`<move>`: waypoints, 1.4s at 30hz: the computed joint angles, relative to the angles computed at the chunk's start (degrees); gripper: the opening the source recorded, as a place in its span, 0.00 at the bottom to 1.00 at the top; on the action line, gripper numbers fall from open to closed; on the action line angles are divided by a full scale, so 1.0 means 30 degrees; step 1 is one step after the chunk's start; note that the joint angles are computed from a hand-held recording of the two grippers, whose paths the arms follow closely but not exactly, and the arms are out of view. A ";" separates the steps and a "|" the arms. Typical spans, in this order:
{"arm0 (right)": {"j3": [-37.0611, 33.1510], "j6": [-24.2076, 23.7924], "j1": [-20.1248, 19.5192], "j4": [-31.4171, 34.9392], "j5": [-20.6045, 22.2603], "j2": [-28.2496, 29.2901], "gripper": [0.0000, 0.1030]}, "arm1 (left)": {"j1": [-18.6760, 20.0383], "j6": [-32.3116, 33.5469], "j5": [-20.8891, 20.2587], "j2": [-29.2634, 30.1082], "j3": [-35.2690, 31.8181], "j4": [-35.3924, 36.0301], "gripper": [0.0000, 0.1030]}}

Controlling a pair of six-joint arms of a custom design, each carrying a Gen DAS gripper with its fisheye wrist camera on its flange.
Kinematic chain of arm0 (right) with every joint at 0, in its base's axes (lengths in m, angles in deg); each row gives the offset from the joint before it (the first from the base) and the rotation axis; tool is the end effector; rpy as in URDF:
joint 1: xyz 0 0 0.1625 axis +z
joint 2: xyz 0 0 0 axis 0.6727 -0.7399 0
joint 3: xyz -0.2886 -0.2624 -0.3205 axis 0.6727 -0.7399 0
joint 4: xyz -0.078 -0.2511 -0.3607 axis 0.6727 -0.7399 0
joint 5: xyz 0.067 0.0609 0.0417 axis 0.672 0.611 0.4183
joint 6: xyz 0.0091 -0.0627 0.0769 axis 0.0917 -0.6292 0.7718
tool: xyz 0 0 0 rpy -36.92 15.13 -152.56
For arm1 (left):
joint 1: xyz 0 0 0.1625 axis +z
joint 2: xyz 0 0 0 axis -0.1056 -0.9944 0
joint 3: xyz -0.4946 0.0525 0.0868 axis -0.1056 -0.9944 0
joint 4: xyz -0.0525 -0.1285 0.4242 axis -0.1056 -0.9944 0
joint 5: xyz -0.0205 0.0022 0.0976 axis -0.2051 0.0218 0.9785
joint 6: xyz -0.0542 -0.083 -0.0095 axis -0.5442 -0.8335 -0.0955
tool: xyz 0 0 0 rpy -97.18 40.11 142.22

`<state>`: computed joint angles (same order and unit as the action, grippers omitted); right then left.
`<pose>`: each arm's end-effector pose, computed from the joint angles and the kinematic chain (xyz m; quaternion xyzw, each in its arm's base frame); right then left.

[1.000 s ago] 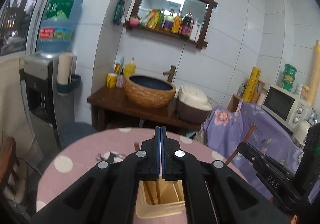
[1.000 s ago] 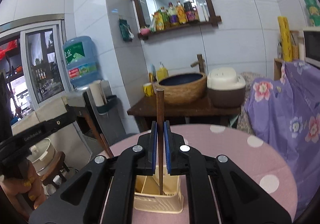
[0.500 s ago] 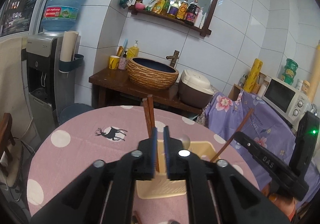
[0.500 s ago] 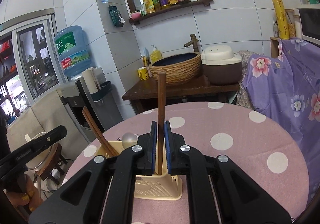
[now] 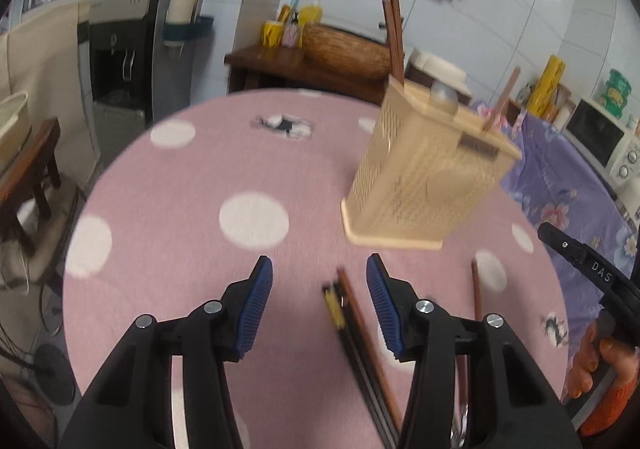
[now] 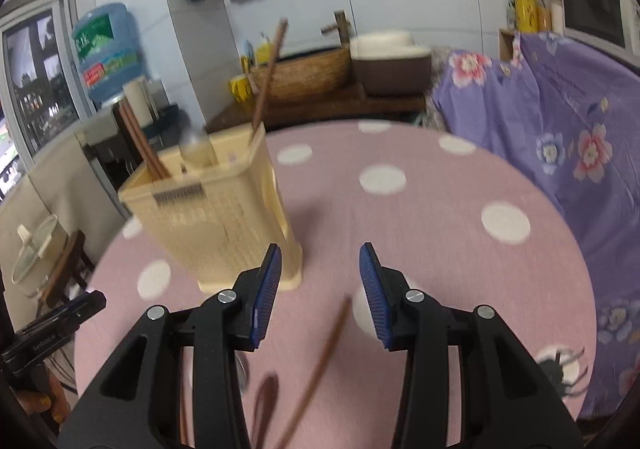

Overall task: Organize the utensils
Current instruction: 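Withdraw both tools from the holder back toward the remaining utensils, then grasp the black chopstick with the left tool while the right tool grasps a wooden chopstick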

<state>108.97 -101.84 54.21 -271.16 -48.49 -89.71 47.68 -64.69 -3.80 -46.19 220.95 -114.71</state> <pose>0.1668 -0.5398 0.1439 0.2191 -0.8818 0.3628 0.2068 -0.1487 -0.4242 0.1371 0.0246 0.8643 -0.4235 0.2702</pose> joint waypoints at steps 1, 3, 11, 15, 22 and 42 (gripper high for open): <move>0.0321 0.0106 -0.0177 -0.0128 -0.0085 0.0049 0.40 | 0.0021 -0.0279 -0.0291 0.0082 0.0156 0.0194 0.44; 0.0990 0.0224 -0.0631 -0.0311 -0.0083 0.0121 0.40 | -0.0007 -0.0870 -0.0697 0.0378 0.0438 0.0526 0.41; 0.2577 0.0345 -0.1560 -0.1720 0.0215 0.0409 0.42 | -0.0419 -0.1701 -0.1425 0.1564 0.0508 0.1791 0.37; 0.2832 0.0384 -0.1548 -0.1926 0.0333 0.0376 0.44 | -0.0631 -0.2106 -0.0468 0.2197 0.0153 0.3116 0.37; 0.2860 -0.0079 -0.1234 -0.1964 0.0085 0.0407 0.46 | -0.0623 -0.3229 0.0338 0.1861 0.0405 0.5018 0.36; -0.1408 0.1813 0.0202 0.2935 -0.4257 0.2522 0.32 | 0.0074 -0.3325 0.0057 0.1236 0.0322 0.3534 0.36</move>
